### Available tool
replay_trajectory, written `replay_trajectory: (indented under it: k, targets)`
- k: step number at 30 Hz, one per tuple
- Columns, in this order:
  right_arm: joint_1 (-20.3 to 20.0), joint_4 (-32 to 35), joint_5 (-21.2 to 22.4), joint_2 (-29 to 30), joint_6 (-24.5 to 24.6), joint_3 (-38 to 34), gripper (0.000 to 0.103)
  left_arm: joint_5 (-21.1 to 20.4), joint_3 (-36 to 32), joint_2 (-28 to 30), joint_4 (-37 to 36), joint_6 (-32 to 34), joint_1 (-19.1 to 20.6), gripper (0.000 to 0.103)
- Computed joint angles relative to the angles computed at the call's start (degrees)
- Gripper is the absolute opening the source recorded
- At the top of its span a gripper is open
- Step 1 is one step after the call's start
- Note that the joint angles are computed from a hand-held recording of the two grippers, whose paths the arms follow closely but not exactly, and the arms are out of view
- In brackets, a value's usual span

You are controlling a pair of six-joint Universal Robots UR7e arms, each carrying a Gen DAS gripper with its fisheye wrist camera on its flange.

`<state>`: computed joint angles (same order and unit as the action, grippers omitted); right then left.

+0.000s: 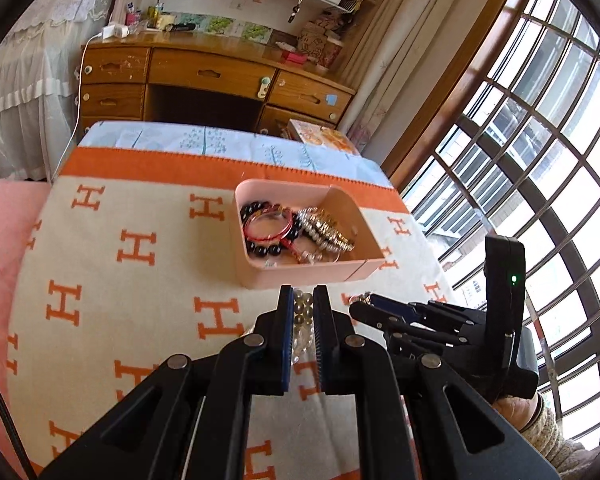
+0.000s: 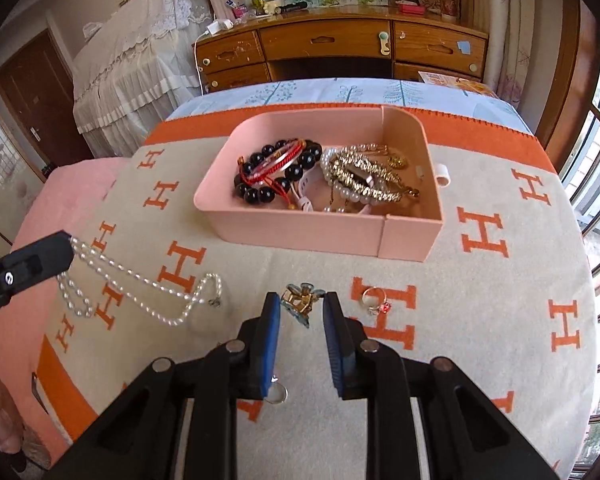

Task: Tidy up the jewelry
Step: 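Carry necklace and gold brooch into the pink box and open both grippers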

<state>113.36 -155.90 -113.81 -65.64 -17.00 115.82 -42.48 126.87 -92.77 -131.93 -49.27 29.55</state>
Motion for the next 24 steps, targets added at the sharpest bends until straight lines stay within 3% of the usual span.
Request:
replay_trajectory:
  k: [12,24]
  targets:
    - [3.7,-2.2,-0.5,0.0,-1.1,-7.9,0.022,7.5,-14.0,9.4,-1.8,10.6,0.5,0.007]
    - [1.5,0.1,3.8,5.0,1.1,-12.9,0.022,4.4,-17.5,16.7,-4.4,12.8,7.9,0.007]
